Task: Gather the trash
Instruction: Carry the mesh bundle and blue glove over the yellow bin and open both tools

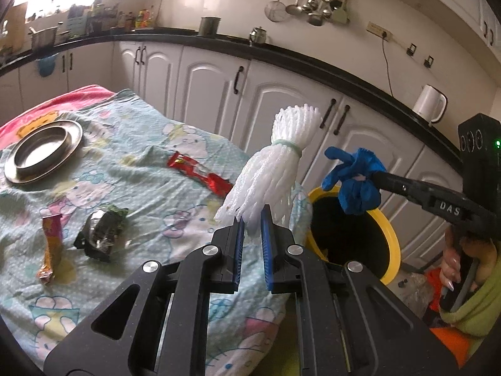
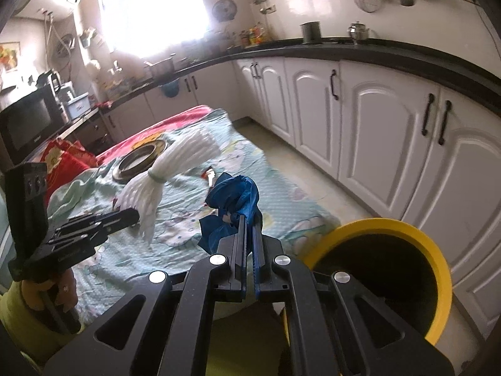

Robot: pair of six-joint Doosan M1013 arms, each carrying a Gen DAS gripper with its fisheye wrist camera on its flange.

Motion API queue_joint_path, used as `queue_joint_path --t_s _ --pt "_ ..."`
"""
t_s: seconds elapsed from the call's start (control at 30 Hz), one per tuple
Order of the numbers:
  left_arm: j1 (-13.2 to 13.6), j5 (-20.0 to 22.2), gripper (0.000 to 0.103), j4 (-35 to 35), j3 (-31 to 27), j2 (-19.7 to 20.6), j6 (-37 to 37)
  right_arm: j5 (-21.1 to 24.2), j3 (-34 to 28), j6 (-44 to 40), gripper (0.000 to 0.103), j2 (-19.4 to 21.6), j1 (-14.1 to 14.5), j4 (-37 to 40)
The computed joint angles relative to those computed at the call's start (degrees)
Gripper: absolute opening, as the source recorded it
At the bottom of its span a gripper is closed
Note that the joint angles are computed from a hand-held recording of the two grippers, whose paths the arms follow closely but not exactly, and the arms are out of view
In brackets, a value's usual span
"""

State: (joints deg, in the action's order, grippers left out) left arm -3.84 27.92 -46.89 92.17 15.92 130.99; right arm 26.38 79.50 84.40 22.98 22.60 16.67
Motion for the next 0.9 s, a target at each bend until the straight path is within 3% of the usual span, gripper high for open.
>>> queue_joint_path --t_s 0.9 --pt "-6.9 3.3 0.006 5.0 -1.9 1.8 3.9 -7.6 7.9 19.7 0.003 -4.6 -3.9 -12.5"
